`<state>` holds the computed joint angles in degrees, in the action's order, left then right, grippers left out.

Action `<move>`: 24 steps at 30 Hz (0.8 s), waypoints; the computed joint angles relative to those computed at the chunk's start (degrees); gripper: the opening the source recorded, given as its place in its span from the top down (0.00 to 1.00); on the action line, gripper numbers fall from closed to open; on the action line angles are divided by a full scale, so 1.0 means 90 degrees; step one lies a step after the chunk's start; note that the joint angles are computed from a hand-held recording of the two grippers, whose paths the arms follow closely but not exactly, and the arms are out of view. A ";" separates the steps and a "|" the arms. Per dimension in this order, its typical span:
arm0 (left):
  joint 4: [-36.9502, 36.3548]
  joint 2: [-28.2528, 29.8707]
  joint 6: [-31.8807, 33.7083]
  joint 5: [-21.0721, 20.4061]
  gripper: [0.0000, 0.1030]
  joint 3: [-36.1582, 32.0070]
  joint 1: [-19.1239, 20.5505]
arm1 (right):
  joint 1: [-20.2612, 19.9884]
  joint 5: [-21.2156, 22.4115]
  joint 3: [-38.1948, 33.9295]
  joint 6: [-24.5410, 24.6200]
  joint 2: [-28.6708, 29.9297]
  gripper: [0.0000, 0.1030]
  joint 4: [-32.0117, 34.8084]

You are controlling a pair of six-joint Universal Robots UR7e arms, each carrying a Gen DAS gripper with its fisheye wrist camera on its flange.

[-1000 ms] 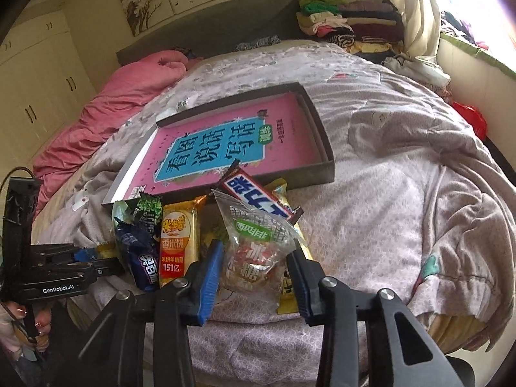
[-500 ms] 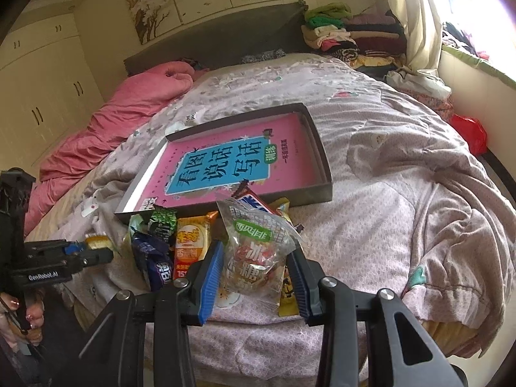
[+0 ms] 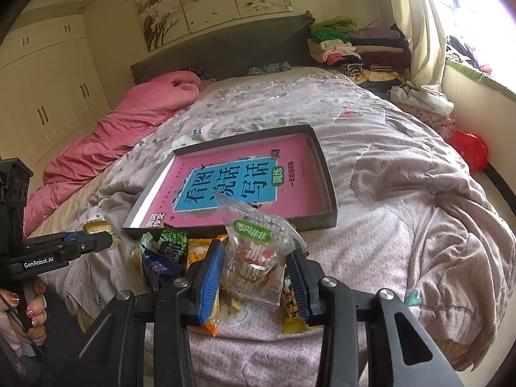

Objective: Organize snacks
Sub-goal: 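Carry the cake packet with the left gripper while the right gripper carries the snack bag over the tray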

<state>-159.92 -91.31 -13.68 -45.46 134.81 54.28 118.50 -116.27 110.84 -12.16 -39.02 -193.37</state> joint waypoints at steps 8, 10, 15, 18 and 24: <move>-0.0484 0.0266 0.0215 -0.0018 0.66 -0.0126 0.0120 | 0.0059 0.0002 -0.0274 -0.0191 0.0134 0.61 -0.0170; -0.0603 0.0351 0.0285 0.0005 0.66 -0.0163 0.0154 | 0.0056 -0.0011 -0.0368 -0.0228 0.0177 0.61 -0.0198; -0.0942 0.0568 0.0489 0.0038 0.66 -0.0267 0.0264 | 0.0028 -0.0030 -0.0611 -0.0303 0.0286 0.61 -0.0282; -0.1113 0.0691 0.0613 0.0059 0.66 -0.0349 0.0333 | 0.0003 -0.0049 -0.0744 -0.0310 0.0341 0.61 -0.0288; -0.1330 0.0887 0.0780 0.0035 0.66 -0.0504 0.0482 | -0.0053 -0.0117 -0.0984 -0.0361 0.0489 0.61 -0.0341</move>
<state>-171.89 -83.33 -6.65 -45.15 130.28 58.61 118.02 -117.33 101.98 -15.42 -34.61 -196.45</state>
